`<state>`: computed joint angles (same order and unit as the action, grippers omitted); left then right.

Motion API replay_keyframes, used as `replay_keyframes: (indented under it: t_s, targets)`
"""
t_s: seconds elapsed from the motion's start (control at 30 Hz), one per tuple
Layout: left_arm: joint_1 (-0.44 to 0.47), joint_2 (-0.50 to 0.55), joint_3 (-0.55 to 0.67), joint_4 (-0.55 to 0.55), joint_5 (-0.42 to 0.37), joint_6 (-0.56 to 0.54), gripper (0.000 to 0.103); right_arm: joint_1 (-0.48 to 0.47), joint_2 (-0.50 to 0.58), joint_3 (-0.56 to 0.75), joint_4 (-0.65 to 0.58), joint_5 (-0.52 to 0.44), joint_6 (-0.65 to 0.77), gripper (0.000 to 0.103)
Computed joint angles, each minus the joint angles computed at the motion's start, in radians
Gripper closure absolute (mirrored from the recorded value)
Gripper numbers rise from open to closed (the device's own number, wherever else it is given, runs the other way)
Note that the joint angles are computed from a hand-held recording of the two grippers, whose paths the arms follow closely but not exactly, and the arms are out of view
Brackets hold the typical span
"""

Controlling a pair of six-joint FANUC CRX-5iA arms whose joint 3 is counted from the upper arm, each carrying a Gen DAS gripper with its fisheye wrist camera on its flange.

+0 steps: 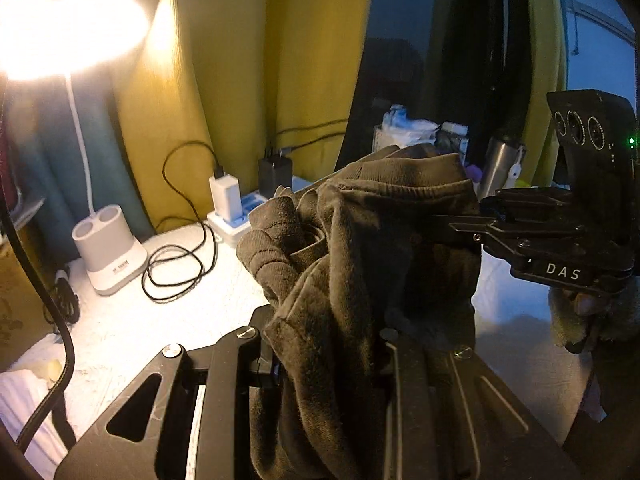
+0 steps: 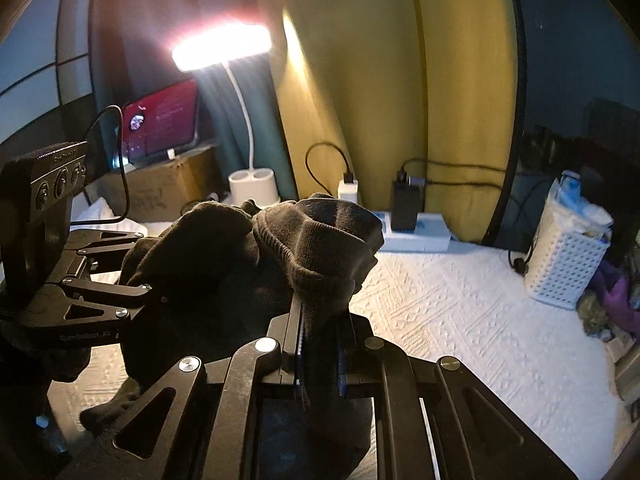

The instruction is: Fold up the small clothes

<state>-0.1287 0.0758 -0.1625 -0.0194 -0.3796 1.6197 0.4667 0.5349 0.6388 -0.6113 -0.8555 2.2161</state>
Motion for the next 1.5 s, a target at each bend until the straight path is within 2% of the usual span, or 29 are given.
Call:
replay_keyframes:
  t_s: [0.17,0.53,0.9,1.17,1.5]
  targets:
    - [-0.017,-0.05,-0.027,-0.016,0.017,0.014,0.08,0.0,-0.086,-0.088,-0.027,0.05,0.044,0.091]
    - [-0.113,-0.154,-0.002,-0.29,-0.027,0.261,0.08,-0.004,-0.254,-0.243,-0.1,0.135,0.156,0.091]
    - [-0.209,-0.266,0.0,-0.534,-0.084,0.457,0.08,-0.013,-0.395,-0.339,-0.219,0.171,0.309,0.091]
    - [-0.316,-0.349,0.004,-0.778,-0.188,0.643,0.08,-0.013,-0.485,-0.387,-0.322,0.163,0.431,0.091]
    - [-0.477,-0.451,-0.013,-1.002,-0.399,0.798,0.08,0.01,-0.549,-0.425,-0.42,0.116,0.561,0.091]
